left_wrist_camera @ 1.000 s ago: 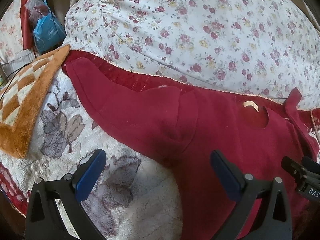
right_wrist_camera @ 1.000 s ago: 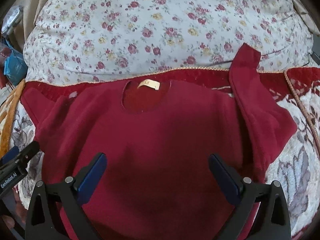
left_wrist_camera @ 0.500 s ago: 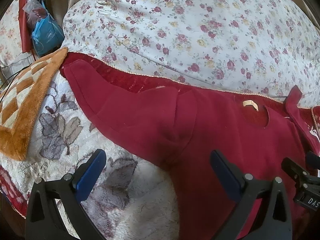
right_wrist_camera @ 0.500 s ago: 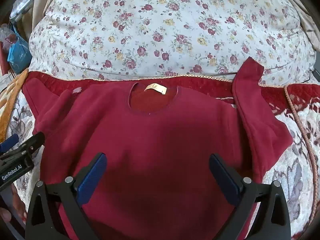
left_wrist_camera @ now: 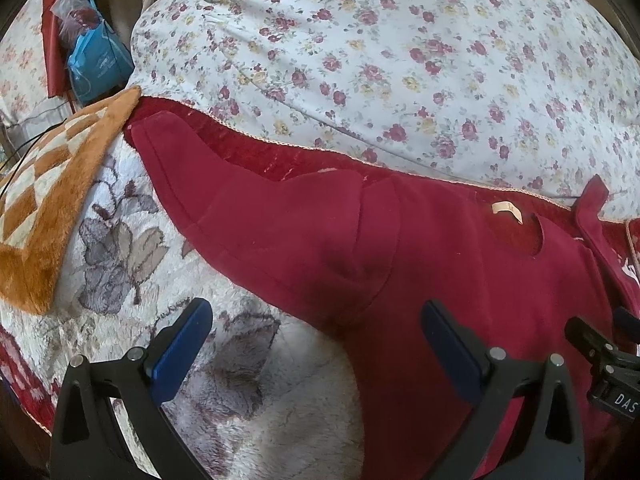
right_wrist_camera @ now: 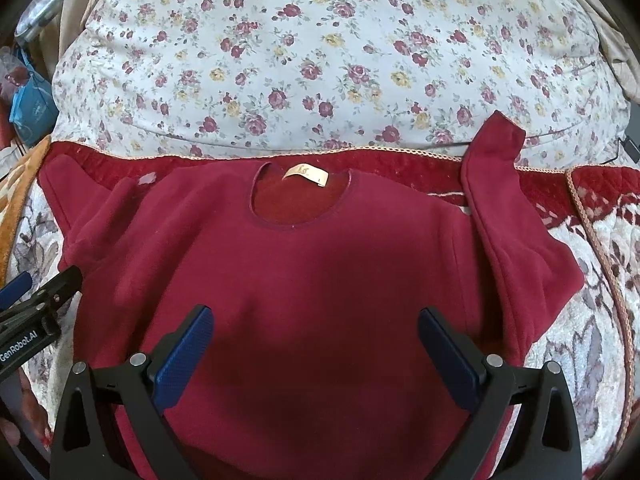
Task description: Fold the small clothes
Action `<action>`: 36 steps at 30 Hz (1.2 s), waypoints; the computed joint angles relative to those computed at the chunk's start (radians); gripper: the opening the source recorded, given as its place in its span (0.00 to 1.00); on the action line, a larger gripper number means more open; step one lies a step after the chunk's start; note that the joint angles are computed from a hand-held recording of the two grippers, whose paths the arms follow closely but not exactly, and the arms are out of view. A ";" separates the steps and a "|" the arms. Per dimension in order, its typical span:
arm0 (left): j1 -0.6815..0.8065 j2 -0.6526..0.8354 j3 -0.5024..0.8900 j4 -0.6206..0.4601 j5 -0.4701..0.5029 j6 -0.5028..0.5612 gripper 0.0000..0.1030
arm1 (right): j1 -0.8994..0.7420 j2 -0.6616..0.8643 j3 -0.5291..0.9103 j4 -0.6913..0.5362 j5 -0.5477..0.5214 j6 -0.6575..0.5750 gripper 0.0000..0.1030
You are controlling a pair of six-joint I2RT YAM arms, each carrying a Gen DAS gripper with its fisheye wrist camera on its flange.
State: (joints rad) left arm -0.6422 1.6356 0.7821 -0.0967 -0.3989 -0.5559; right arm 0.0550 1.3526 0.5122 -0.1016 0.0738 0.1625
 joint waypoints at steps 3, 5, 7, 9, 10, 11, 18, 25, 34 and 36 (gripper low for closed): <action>0.002 0.000 -0.001 0.000 -0.002 0.005 1.00 | -0.005 0.015 0.002 0.006 0.000 0.004 1.00; 0.005 -0.002 -0.002 0.000 0.006 0.004 1.00 | -0.008 0.026 0.007 0.005 -0.002 0.003 1.00; 0.005 -0.002 -0.002 0.000 0.007 0.001 1.00 | -0.013 0.034 0.008 0.009 -0.002 0.003 1.00; 0.010 0.001 0.000 -0.003 0.008 0.003 1.00 | -0.019 0.043 0.009 0.013 -0.009 0.005 1.00; 0.013 0.002 0.002 -0.005 0.008 0.004 1.00 | -0.021 0.049 0.009 0.016 -0.011 0.006 1.00; 0.011 0.007 0.007 -0.012 0.001 0.004 1.00 | -0.022 0.053 0.010 0.016 -0.013 0.006 1.00; 0.023 0.024 0.015 -0.020 -0.005 0.006 1.00 | -0.016 0.082 0.015 0.026 -0.010 0.004 1.00; 0.053 0.038 0.013 -0.029 0.008 -0.008 1.00 | -0.009 0.099 0.020 0.027 -0.019 -0.003 1.00; 0.260 0.064 0.123 -0.104 0.031 0.052 1.00 | -0.005 0.106 0.018 0.029 -0.059 -0.030 1.00; 0.332 0.112 0.191 -0.111 0.030 0.066 1.00 | -0.005 0.121 0.022 0.028 -0.068 -0.033 1.00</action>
